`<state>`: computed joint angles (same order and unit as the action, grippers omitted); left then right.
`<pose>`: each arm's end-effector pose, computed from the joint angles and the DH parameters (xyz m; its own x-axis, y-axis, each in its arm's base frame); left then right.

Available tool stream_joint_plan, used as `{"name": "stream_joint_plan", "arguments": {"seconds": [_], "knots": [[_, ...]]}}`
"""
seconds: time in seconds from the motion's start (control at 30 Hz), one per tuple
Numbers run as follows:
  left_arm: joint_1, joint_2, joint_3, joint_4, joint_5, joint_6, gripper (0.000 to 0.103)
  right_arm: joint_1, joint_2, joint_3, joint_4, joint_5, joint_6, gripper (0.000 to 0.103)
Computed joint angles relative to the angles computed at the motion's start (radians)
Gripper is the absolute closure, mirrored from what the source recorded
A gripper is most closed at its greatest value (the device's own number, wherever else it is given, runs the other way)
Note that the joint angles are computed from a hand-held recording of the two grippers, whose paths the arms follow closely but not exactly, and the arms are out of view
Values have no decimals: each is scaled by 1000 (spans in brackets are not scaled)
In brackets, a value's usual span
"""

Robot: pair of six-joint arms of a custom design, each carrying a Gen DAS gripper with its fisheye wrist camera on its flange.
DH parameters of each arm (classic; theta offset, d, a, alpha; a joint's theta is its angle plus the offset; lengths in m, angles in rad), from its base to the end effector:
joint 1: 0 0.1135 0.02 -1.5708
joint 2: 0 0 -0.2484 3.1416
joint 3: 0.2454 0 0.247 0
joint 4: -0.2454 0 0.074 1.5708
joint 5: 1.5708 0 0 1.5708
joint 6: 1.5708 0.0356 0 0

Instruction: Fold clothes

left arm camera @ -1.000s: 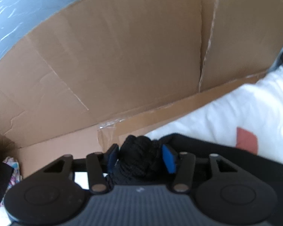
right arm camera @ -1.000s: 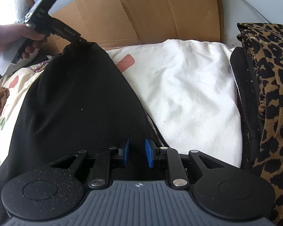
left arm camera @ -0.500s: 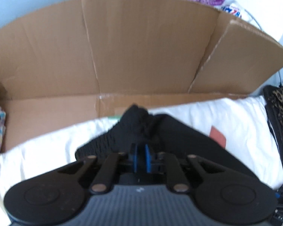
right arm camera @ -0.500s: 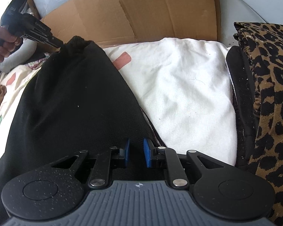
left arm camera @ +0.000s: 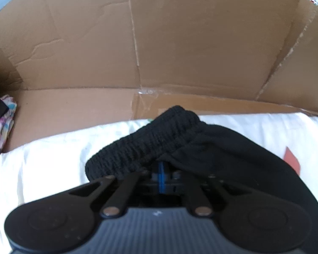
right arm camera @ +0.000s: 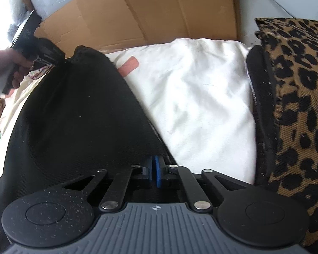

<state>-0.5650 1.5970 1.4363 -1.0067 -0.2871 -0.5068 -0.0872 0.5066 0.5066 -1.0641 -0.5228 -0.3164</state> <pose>0.2715 -0.1602 0.2832 -0.8828 0.0085 -0.4696 -0.0102 0.9993 0.0372 0.0945 0.0096 0.2024 -0.7762 -0.2027 -0.5970 -0.4287 0.8640 0.2639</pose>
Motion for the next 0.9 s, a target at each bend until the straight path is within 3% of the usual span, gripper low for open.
{"name": "stream_joint_plan", "arguments": {"seconds": [0.1, 0.2, 0.27, 0.37, 0.43, 0.53, 0.7, 0.8, 0.9], "knots": [[-1, -33, 5, -21, 8, -15, 100, 6, -16, 15, -30, 30, 11, 100], [-25, -107, -2, -62, 7, -32, 91, 42, -46, 31, -62, 84, 31, 99], [-54, -169, -27, -88, 12, -49, 85, 85, -73, 42, -84, 135, 11, 99], [-133, -268, -66, -140, 7, -120, 84, 57, -58, 90, -141, 152, -47, 96], [-208, -325, -89, -185, -8, -192, 84, 1, -57, 122, -184, 129, -107, 92], [-297, -364, -93, -251, -32, -279, 84, -134, -47, 167, -255, 2, -225, 90], [-447, -373, -82, -303, -90, -447, 78, -156, -78, 215, -314, -54, -254, 76], [-458, -375, -145, -248, -64, -420, 78, -161, -102, 204, -337, -66, -229, 76], [-438, -371, -233, -172, -35, -388, 78, -76, -148, 165, -324, -9, -139, 76]]}}
